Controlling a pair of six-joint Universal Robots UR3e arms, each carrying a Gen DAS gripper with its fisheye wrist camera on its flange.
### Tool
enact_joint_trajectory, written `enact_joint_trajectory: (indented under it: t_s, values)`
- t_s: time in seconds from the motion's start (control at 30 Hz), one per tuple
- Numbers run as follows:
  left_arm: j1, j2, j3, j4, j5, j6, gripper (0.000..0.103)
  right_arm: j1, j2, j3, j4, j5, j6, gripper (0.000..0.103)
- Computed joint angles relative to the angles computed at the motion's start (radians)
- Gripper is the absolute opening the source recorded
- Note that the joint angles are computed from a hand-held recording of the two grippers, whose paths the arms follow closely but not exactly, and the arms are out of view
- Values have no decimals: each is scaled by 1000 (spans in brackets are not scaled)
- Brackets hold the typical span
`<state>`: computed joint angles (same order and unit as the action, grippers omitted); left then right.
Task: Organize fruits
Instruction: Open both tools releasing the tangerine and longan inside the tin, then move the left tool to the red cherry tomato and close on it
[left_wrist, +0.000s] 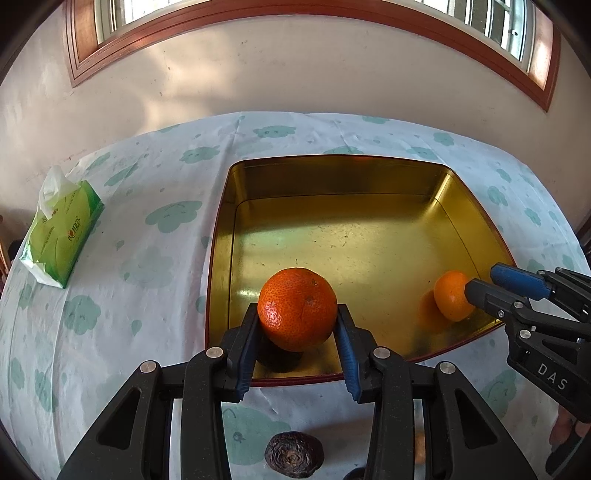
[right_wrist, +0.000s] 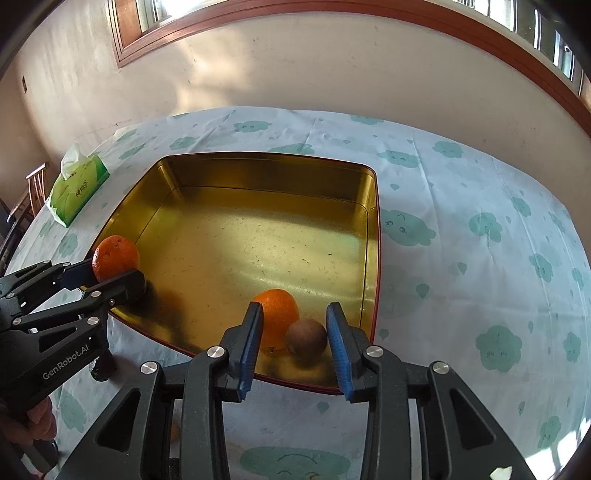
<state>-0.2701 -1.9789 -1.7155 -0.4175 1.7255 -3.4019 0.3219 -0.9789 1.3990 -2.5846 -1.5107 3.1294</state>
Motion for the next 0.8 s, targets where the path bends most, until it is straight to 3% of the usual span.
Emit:
enact_joint_trajectory:
  t_s: [0.1, 0.23, 0.53, 0.8]
  values:
    - [0, 0, 2, -5, 3, -3, 43, 0, 1, 0, 2, 0, 6, 37]
    - [-4, 5, -4, 1, 10, -2, 55, 4, -8, 11, -5, -6, 1, 45]
    - [-44, 82, -68, 13, 45, -25, 56, 12, -93, 107, -43, -23, -1, 46]
    - [-114, 241, -209, 15, 88, -75, 56, 22, -270, 338, -116, -31, 15, 46]
